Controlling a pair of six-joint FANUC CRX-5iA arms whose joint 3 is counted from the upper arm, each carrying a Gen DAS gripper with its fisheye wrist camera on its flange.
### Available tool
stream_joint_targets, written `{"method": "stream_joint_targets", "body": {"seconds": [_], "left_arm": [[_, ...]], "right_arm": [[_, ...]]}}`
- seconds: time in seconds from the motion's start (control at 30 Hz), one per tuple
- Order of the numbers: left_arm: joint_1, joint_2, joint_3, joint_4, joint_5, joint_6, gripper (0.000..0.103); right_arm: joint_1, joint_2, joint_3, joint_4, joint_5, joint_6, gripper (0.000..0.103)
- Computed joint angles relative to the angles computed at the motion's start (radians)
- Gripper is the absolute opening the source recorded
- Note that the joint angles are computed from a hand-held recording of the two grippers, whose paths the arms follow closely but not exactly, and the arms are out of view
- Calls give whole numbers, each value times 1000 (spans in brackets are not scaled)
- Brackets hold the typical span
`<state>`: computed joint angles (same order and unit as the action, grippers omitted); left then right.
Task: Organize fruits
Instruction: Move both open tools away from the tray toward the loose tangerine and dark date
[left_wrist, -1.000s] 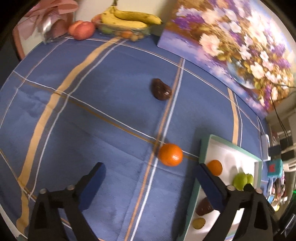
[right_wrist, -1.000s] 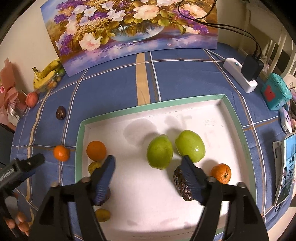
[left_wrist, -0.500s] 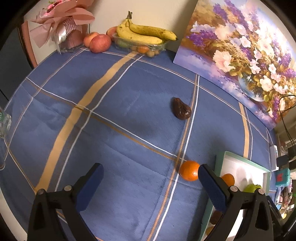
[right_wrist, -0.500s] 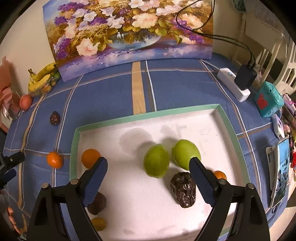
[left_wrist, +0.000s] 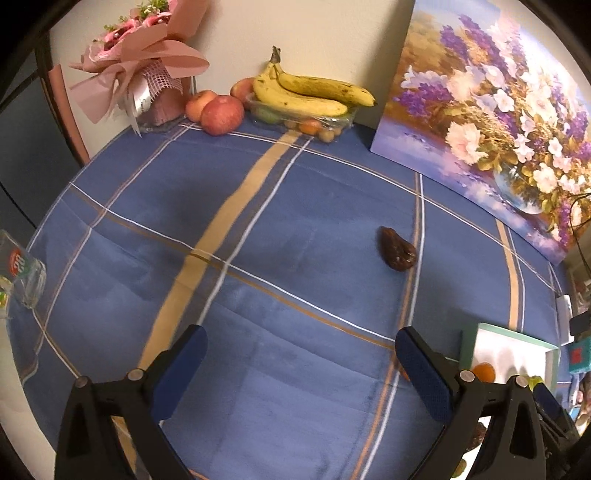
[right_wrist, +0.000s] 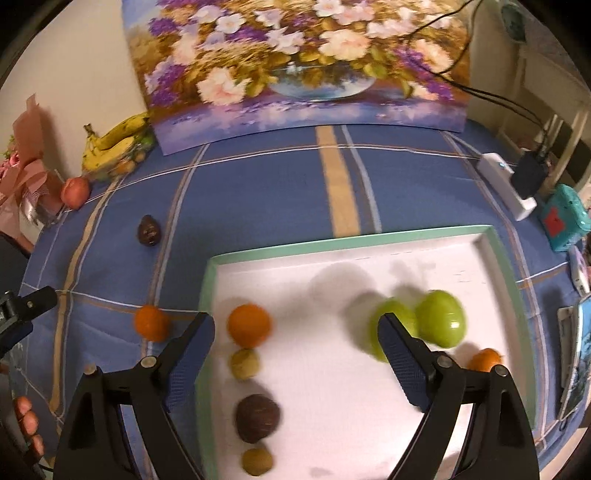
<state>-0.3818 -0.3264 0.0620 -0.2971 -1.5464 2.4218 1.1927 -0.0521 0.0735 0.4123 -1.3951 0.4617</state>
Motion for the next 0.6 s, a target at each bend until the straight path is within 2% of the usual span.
{"method": "stream_joint_targets", "body": {"seconds": [0.23, 0.6], "left_arm": [[16, -14, 7, -38, -23, -84, 103], [134, -55, -57, 39, 2, -151, 103]], "right_arm": [[30, 31, 25, -10, 83, 22, 90], [50, 99, 76, -53, 157, 66, 90]]}}
